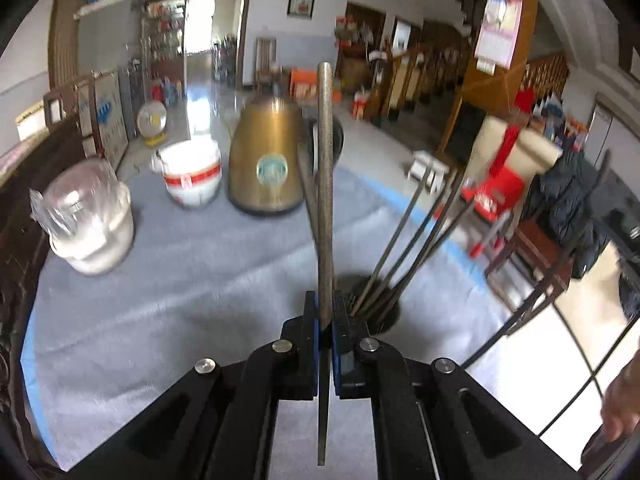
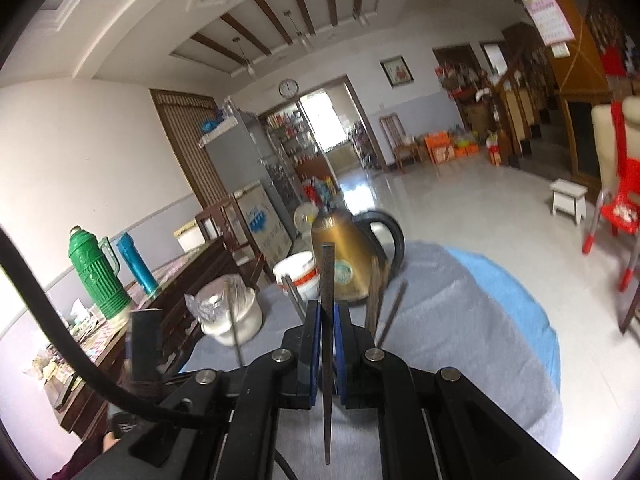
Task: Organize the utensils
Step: 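Raise the left tool's chopstick over the cup while the right tool lowers its chopstick in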
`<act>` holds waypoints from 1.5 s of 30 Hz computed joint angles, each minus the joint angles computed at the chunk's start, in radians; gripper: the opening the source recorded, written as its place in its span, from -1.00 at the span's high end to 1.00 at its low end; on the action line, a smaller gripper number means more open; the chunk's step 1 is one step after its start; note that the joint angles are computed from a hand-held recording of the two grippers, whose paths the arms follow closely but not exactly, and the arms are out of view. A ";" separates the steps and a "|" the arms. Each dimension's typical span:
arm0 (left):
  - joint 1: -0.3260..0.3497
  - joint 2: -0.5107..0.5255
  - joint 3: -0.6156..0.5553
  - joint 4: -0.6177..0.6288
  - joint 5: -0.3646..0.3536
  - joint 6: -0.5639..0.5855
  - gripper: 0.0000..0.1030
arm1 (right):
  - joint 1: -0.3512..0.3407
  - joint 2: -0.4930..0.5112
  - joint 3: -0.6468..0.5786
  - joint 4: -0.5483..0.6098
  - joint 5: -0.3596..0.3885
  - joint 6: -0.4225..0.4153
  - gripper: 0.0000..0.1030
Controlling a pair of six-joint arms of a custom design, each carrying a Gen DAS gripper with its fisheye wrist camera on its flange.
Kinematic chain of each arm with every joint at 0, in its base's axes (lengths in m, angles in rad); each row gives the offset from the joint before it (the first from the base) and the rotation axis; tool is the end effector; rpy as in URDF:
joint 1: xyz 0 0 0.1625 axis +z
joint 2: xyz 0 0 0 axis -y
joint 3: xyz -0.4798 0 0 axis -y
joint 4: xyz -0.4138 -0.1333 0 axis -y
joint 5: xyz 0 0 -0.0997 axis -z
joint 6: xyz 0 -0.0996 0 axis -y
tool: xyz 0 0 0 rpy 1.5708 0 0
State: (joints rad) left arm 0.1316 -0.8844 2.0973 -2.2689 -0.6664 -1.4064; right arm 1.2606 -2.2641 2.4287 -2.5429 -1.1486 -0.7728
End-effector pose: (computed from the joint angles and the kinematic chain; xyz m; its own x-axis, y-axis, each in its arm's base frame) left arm -0.4734 -0.2761 0.0434 -0.8017 -0.0041 -0.5977 0.4397 0.6733 -0.5944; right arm 0.0937 -0.2780 0.4730 -0.8339 -0.4621 0.3016 -0.5185 0.4689 -0.7151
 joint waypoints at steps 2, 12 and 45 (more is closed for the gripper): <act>-0.006 -0.002 -0.013 0.015 0.043 -0.008 0.90 | 0.022 0.010 0.002 -0.043 0.000 0.021 0.86; 0.010 0.030 -0.086 0.070 0.235 -0.059 0.90 | 0.108 0.115 0.019 -0.349 -0.018 0.149 0.86; 0.090 0.144 -0.153 0.328 0.315 -0.372 0.89 | 0.112 0.303 0.064 -0.556 -0.133 0.184 0.86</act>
